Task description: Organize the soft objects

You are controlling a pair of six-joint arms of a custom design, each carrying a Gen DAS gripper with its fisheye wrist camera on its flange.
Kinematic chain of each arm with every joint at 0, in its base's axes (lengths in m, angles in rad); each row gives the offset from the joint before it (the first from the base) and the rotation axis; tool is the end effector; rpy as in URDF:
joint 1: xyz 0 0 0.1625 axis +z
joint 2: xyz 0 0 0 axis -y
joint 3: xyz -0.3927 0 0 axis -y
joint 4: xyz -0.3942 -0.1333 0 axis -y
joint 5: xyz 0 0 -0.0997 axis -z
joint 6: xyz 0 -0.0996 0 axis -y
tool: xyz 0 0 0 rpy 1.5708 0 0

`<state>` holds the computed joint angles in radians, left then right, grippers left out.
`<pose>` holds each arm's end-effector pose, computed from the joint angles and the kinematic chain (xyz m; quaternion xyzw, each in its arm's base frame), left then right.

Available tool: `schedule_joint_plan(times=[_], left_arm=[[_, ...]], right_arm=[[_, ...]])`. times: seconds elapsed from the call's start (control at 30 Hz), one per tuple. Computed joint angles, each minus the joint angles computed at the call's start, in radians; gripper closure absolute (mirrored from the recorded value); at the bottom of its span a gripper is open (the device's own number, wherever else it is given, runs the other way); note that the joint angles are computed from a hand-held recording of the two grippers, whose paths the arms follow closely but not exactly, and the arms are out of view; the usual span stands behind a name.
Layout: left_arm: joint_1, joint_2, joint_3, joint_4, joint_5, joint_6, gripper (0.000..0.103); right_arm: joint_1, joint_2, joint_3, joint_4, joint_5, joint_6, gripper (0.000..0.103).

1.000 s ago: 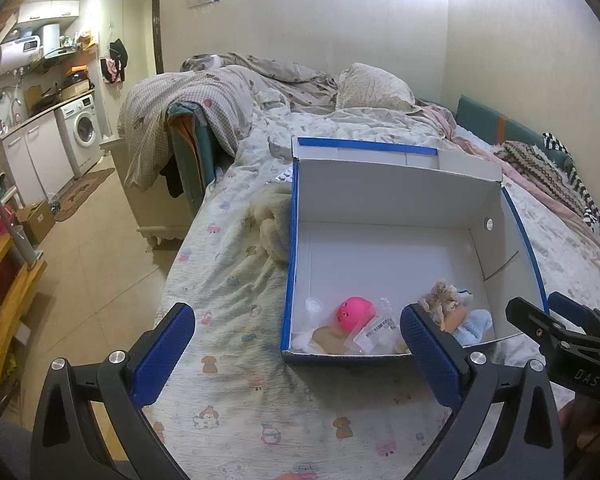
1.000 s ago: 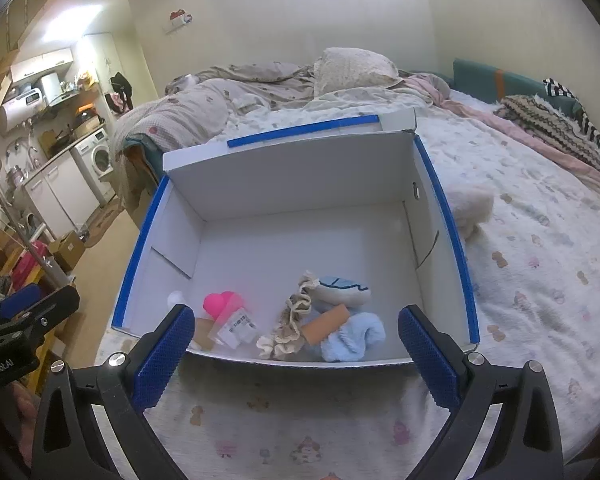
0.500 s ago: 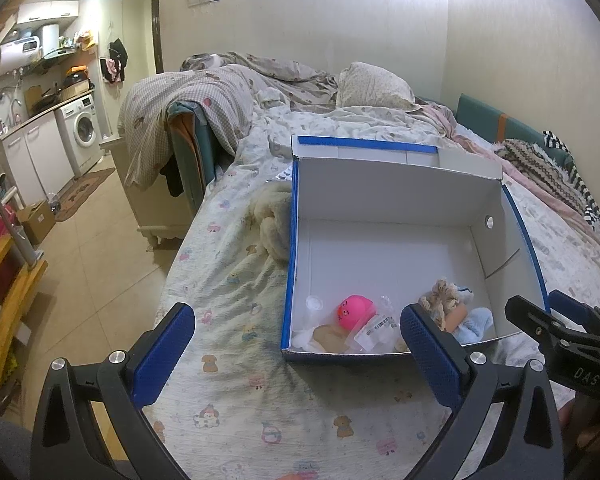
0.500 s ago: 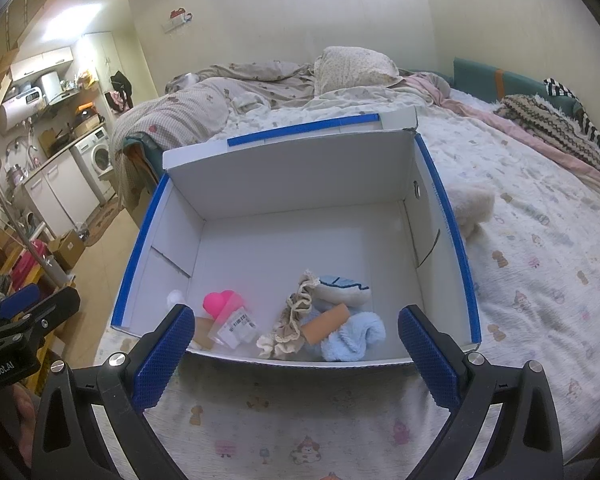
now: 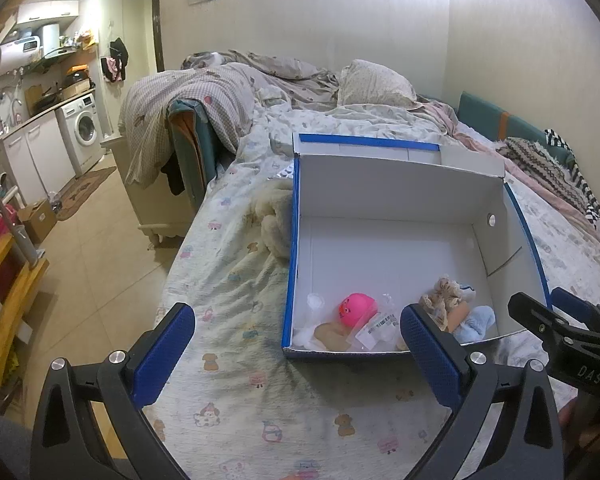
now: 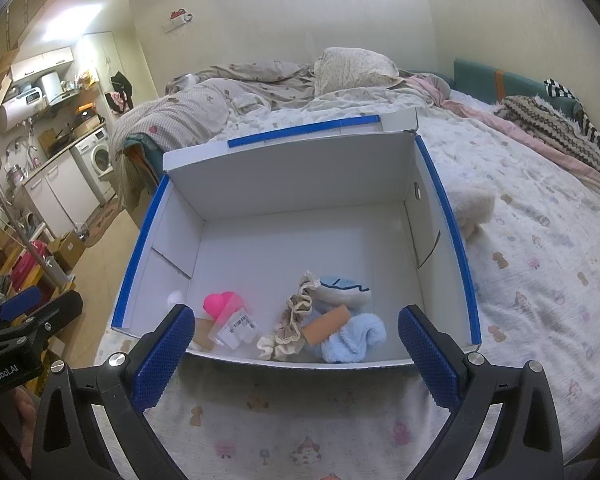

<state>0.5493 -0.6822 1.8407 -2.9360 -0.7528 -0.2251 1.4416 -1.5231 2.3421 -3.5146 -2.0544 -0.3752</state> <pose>-0.3823 -0.4755 0.0027 0.3161 0.8571 -0.3078 0.2659 0.0334 -0.4183 0.3187 -0.0259 -0.8308 0.4508 0.3253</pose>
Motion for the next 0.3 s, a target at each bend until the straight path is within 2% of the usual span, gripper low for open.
schedule_joint_plan(times=[0.3], left_arm=[[0.002, 0.000, 0.003, -0.006, -0.006, 0.005, 0.000]], right_arm=[[-0.001, 0.002, 0.000, -0.005, 0.003, -0.001, 0.000]])
